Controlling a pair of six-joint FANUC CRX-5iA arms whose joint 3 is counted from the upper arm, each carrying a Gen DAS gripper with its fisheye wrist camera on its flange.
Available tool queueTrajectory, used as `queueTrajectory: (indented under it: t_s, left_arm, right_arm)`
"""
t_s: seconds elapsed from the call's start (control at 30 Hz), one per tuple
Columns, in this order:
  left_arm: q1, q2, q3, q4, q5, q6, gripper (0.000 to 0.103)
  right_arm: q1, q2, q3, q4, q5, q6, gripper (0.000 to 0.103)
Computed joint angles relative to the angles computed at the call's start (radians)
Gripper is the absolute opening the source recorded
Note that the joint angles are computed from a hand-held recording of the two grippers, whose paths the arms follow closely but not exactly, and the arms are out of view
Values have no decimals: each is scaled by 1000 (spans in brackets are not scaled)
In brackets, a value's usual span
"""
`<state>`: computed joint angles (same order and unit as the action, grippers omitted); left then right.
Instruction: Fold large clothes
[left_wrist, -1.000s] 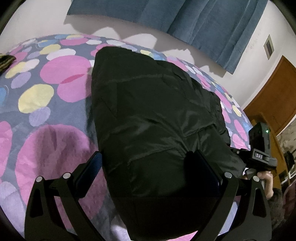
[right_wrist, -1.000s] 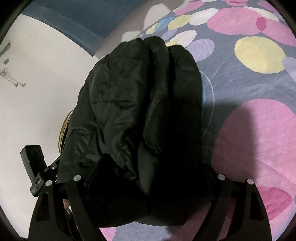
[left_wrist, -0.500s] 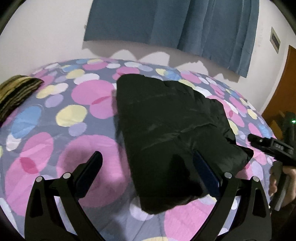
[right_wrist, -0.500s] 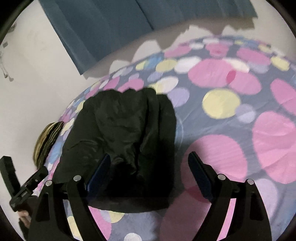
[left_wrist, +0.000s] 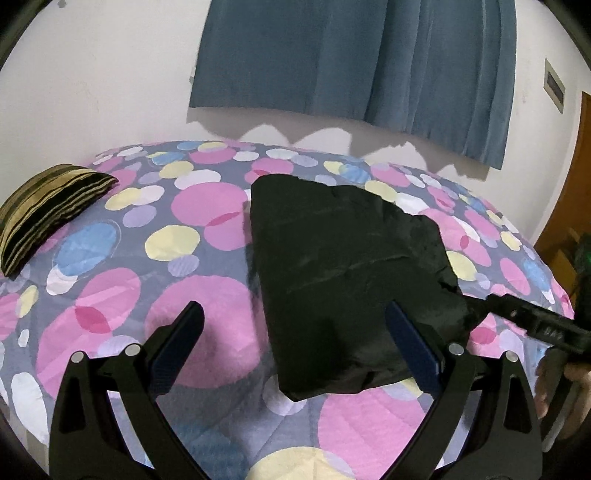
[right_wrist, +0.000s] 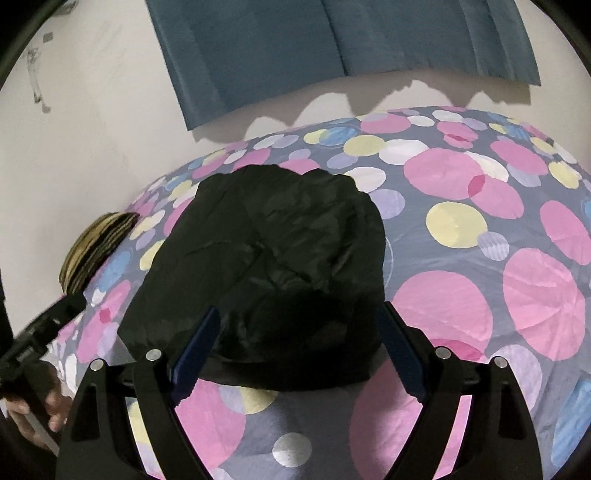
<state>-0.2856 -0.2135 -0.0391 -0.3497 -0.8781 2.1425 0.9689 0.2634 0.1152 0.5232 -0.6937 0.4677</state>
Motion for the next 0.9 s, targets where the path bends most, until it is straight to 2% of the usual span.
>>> queueTrajectory:
  t_s: [0.17,0.27,0.33,0.6,0.9]
  left_arm:
    - [-17,15,22,-19,-29,7,99]
    - [-19,43,49,-15,-83,-6,99]
    - [-9,46,41,12,-75,-20,99]
    - [-57,53,55,-101,-100,113,99]
    - [-64,55,58,-127,-107,146,99]
  right_arm:
    - [14,22,14,12,-26,22,85]
    - [18,25,13,23,-33,13,85]
    - [19,26,10,32,-33,9,85]
    - [24,28,10,32,-25,9,85]
    - [25,37,18,14,-26,20,85]
